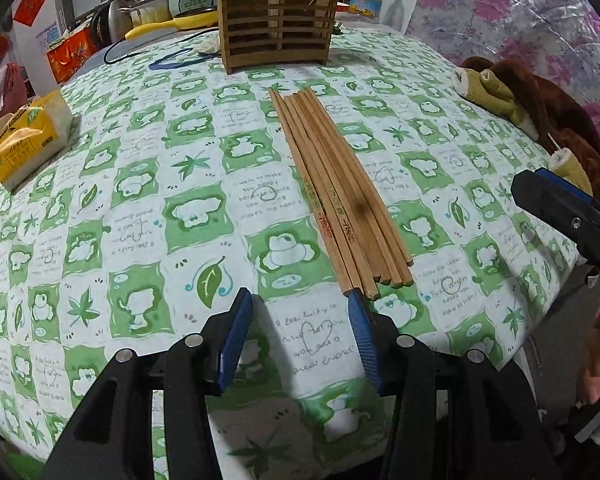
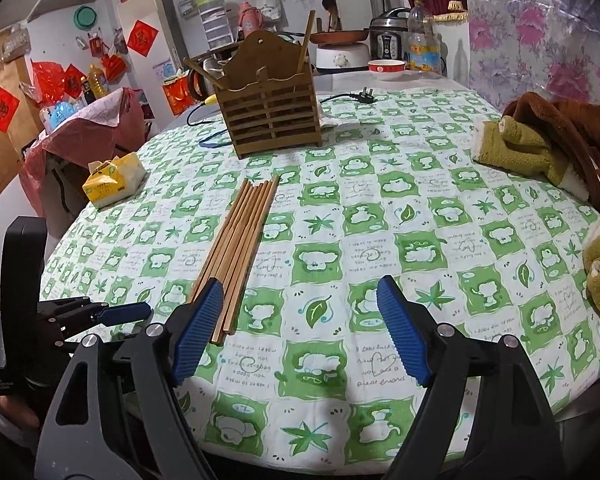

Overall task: Organize utensils
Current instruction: 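Move both open tools back down to the chopstick pile, then close the left tool on one chopstick while the right tool grasps another chopstick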

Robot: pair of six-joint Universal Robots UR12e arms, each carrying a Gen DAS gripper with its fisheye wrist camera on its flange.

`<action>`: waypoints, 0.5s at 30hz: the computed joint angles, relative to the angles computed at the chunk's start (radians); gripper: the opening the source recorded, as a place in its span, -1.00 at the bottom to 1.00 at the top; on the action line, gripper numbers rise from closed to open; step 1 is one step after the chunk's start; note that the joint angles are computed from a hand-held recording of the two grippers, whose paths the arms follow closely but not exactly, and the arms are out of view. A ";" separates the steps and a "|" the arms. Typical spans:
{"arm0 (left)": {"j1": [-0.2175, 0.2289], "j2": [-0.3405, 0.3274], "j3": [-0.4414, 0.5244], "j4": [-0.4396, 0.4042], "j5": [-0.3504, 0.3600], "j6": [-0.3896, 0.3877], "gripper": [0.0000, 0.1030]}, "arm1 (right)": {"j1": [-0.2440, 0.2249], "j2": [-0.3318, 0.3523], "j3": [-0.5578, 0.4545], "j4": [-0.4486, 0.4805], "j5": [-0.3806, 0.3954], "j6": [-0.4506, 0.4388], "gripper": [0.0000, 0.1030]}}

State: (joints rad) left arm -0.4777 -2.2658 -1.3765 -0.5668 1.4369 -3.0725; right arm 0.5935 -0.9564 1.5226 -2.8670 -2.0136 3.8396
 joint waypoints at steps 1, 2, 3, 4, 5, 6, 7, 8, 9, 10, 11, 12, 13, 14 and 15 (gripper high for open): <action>-0.004 -0.001 0.001 0.002 0.014 0.006 -0.02 | -0.001 0.000 0.000 0.001 0.001 0.000 0.50; -0.008 -0.002 0.001 0.005 0.027 0.013 -0.02 | -0.001 0.000 0.001 0.001 0.003 0.001 0.50; -0.010 -0.003 0.002 0.007 0.035 0.018 -0.02 | -0.001 0.001 0.000 0.001 0.003 0.002 0.50; -0.013 -0.004 0.003 0.008 0.042 0.019 0.00 | -0.001 0.001 0.000 0.001 0.003 0.001 0.51; -0.015 -0.005 0.004 0.009 0.045 0.020 0.00 | 0.000 0.001 -0.001 0.002 0.001 0.000 0.51; -0.016 -0.006 0.005 0.010 0.046 0.021 0.01 | 0.000 0.001 -0.001 0.003 0.001 -0.001 0.51; -0.016 -0.006 0.006 0.010 0.046 0.020 0.01 | 0.000 0.001 -0.002 0.003 0.000 -0.002 0.51; -0.016 -0.007 0.007 0.009 0.044 0.017 0.01 | 0.001 0.002 -0.002 0.004 -0.001 -0.004 0.51; -0.016 -0.008 0.008 0.008 0.042 0.015 0.02 | 0.001 0.002 -0.003 0.005 -0.002 -0.006 0.51; -0.016 -0.008 0.009 0.008 0.041 0.014 0.02 | 0.002 0.002 -0.003 0.007 -0.003 -0.006 0.52; -0.015 -0.010 0.011 0.008 0.041 0.012 0.02 | 0.003 0.003 -0.004 0.008 -0.002 -0.007 0.52; -0.015 -0.011 0.014 0.006 0.040 0.007 0.02 | 0.003 0.003 -0.004 0.010 -0.001 -0.006 0.52; -0.016 -0.012 0.017 0.005 0.040 0.003 0.02 | 0.003 0.004 -0.006 0.014 0.000 -0.006 0.53; -0.017 -0.015 0.021 0.005 0.045 0.000 0.02 | 0.004 0.005 -0.008 0.018 0.001 -0.006 0.53; -0.018 -0.017 0.023 0.007 0.050 -0.002 0.02 | 0.004 0.006 -0.009 0.021 0.002 -0.006 0.53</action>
